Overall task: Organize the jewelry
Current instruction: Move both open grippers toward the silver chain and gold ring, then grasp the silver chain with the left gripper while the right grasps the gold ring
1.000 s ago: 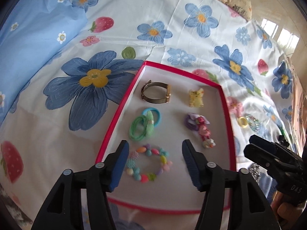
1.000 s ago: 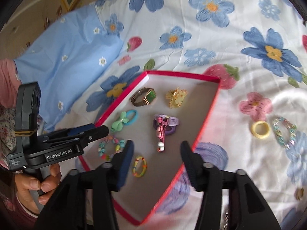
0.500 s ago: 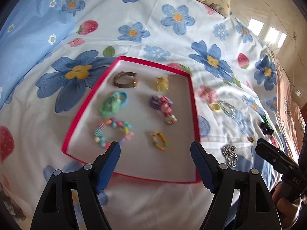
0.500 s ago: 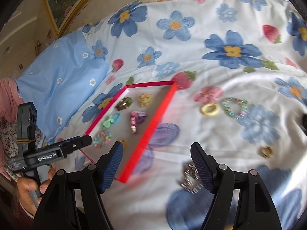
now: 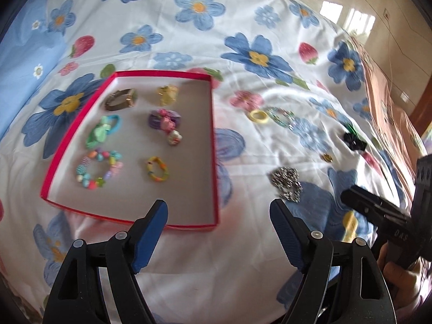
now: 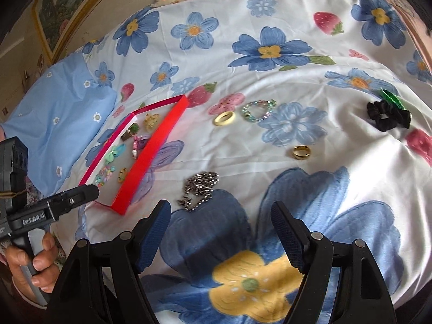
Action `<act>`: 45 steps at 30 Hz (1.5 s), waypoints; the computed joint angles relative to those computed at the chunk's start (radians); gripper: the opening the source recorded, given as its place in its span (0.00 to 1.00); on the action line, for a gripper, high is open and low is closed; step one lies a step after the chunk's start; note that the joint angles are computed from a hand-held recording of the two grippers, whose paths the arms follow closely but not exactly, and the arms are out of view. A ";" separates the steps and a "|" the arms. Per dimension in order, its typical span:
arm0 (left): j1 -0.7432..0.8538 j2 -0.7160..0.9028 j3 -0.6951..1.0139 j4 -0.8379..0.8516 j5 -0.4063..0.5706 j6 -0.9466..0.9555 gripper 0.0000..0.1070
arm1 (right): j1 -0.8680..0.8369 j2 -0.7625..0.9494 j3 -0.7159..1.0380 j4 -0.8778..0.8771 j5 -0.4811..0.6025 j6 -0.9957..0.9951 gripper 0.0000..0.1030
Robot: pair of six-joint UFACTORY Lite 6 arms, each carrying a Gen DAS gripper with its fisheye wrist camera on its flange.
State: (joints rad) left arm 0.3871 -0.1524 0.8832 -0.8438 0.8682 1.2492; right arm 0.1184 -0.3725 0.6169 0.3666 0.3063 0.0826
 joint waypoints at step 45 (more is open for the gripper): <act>-0.599 0.431 0.180 -0.109 -0.397 0.012 0.17 | -0.210 0.479 0.268 -0.079 -0.076 -0.208 0.22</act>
State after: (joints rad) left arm -0.2119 0.2784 1.0627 -0.9531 0.4714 1.2616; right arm -0.0913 0.1065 0.8850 0.2877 0.2306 -0.1256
